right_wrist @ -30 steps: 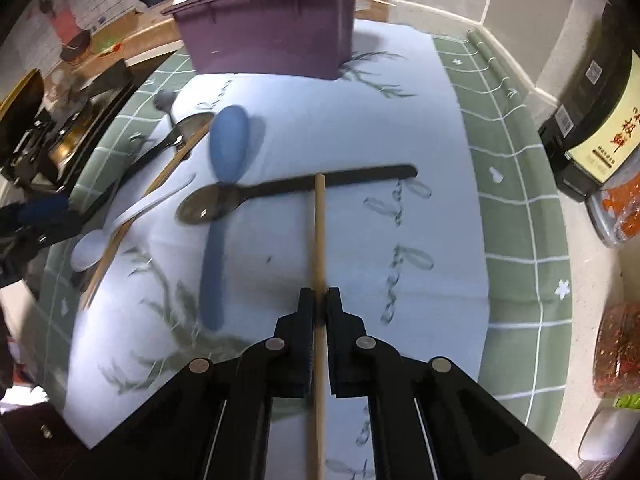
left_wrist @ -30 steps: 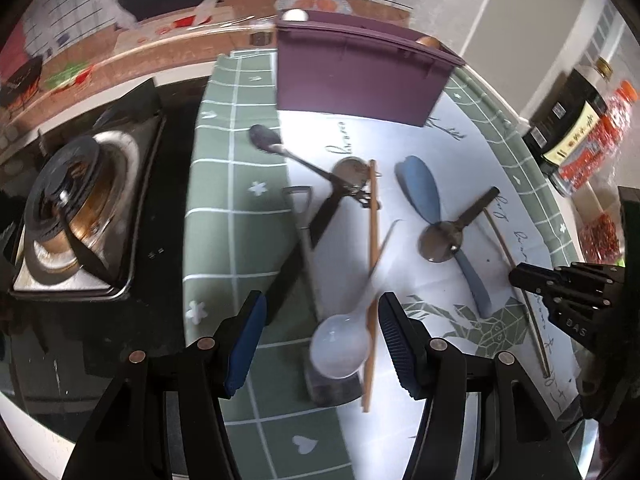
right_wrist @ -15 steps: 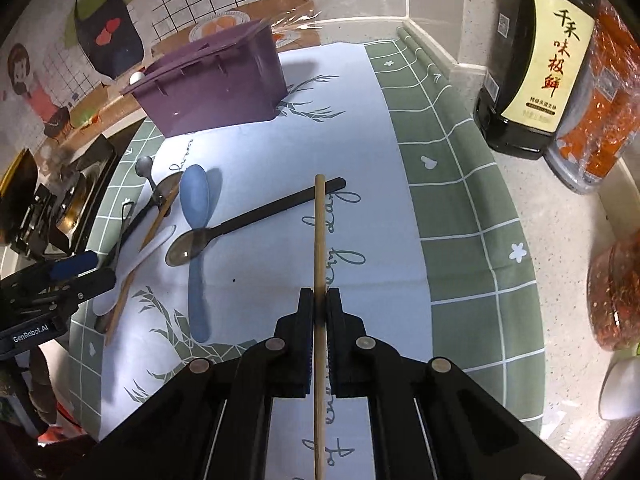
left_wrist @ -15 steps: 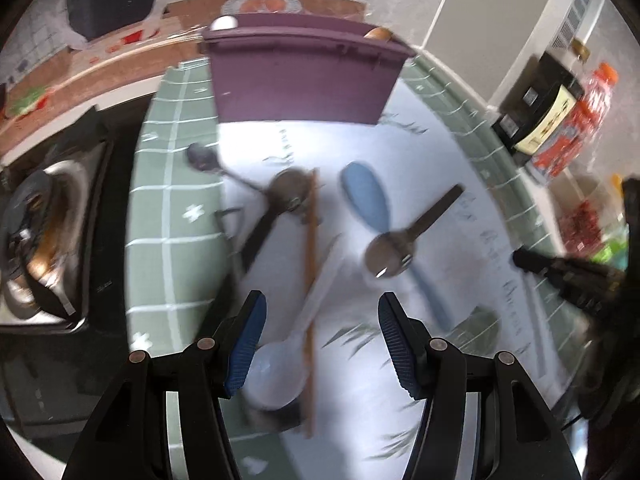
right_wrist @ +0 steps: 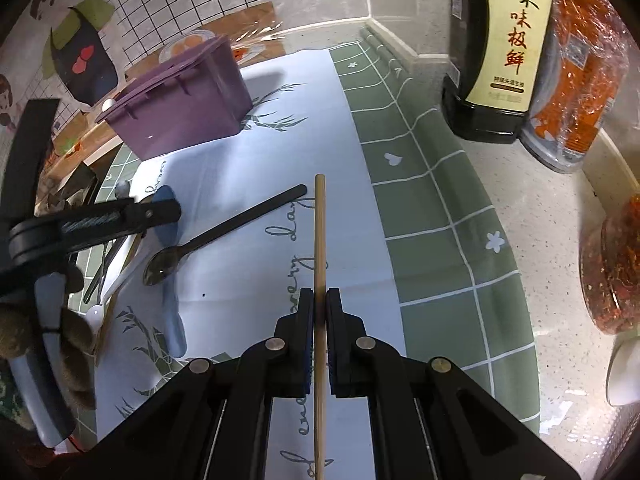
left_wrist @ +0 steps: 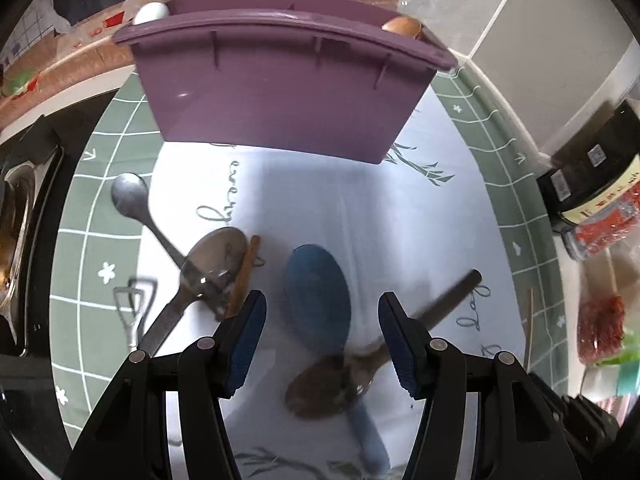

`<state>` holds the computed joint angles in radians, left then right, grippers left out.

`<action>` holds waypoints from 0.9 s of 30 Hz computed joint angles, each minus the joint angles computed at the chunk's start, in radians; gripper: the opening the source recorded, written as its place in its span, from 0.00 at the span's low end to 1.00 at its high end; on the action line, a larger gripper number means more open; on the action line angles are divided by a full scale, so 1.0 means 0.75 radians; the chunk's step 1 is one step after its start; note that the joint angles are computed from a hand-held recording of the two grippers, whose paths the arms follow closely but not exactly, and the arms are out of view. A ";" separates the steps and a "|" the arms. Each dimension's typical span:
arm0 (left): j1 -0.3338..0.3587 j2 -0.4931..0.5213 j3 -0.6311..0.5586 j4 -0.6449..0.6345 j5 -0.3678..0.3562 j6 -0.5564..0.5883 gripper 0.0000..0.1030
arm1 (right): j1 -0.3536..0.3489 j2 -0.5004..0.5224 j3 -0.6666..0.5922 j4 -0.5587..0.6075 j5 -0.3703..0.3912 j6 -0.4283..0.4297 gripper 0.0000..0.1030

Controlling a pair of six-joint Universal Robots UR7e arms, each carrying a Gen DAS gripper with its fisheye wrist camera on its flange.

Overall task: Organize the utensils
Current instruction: 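Grasp the blue rice paddle with the left tool while the right tool holds the chopstick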

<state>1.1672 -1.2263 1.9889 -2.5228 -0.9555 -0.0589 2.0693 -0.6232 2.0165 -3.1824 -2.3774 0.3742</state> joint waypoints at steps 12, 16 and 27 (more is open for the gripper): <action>-0.017 0.026 -0.005 0.060 0.112 0.018 0.38 | 0.002 0.018 -0.022 0.017 -0.012 -0.017 0.06; 0.018 -0.045 0.004 0.104 0.005 0.025 0.34 | 0.020 0.024 -0.034 0.008 -0.010 -0.032 0.06; 0.054 -0.462 0.194 0.017 -0.201 0.334 0.34 | 0.110 0.106 -0.128 -0.012 0.027 -0.087 0.06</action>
